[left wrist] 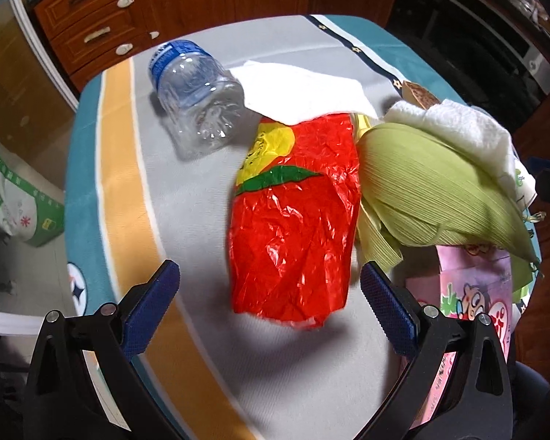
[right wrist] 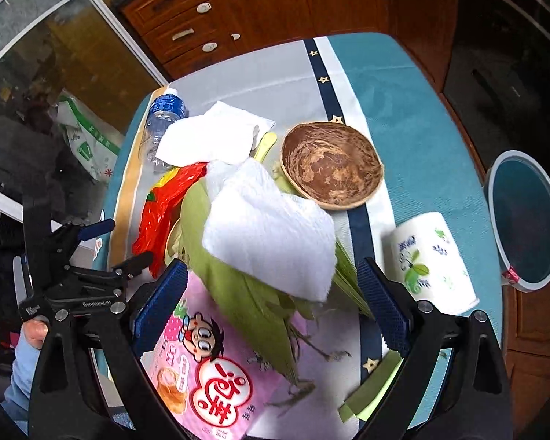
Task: Collect trash
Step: 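Grasp the white tissue with the right tool while the left tool grasps the red plastic bag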
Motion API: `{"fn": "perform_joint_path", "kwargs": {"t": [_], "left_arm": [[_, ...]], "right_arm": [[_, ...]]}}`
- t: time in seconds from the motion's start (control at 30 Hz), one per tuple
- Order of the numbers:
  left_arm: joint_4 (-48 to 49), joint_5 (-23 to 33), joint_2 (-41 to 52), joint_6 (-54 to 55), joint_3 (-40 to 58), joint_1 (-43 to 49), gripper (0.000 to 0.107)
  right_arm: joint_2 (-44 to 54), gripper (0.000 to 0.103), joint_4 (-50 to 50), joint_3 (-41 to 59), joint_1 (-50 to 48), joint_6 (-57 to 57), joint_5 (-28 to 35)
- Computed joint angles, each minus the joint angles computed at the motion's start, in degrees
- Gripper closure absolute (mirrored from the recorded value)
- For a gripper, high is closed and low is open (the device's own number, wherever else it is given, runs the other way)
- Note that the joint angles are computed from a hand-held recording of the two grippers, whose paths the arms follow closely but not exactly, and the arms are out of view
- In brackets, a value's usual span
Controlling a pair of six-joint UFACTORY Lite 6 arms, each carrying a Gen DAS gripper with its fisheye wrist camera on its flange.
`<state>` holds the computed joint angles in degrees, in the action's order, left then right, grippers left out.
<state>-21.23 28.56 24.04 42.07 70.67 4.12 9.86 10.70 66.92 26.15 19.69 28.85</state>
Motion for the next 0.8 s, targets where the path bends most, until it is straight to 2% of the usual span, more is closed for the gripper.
{"fn": "perform_joint_path", "kwargs": {"t": [0.3,0.37,0.43,0.47,0.53,0.57,0.6,0.63,0.67,0.77,0.8], "left_arm": [[1.81,-0.73,7.85,-2.7,6.28,-1.55,0.008],[1.62,-1.02,8.87,-2.7,6.72,-1.3,0.008],[0.65,-1.22,9.47,-1.93,6.75,-0.93,0.008],[-0.27,-1.24,9.58,-1.01,6.64,-0.67,0.008],[-3.87,-1.47,9.09,2.57,5.67,0.07,0.008],[-5.8,-1.48,8.64,4.49,5.09,0.42,0.013],[-8.0,-1.1,8.12,6.72,4.5,0.85,0.026],[-8.48,-0.56,7.94,7.25,4.38,1.03,0.031],[-8.69,-1.2,6.98,7.53,3.38,1.04,0.04],[-10.41,-1.92,3.7,9.52,0.17,1.33,0.056],[-10.94,-2.35,1.91,10.32,-1.42,1.44,0.064]], "right_arm": [[10.65,0.013,3.28,10.81,0.34,-4.18,-0.14],[12.22,0.018,2.94,12.35,0.67,-4.65,-0.17],[13.2,0.039,1.08,13.17,1.36,-3.71,-0.29],[13.71,0.044,0.21,13.47,1.56,-3.09,-0.21],[14.07,0.066,-2.28,13.16,1.98,-0.95,-0.45],[13.97,0.071,-2.68,12.59,2.11,-0.75,-0.95],[13.41,0.079,-2.49,11.55,2.14,-0.75,-1.87],[12.98,0.085,-2.56,10.99,2.18,-0.63,-2.45],[12.23,0.086,-3.89,10.22,2.47,0.65,-3.0],[10.08,0.09,-4.47,8.37,2.89,1.19,-3.54],[9.07,0.09,-4.82,7.6,3.1,1.53,-3.69]]}}
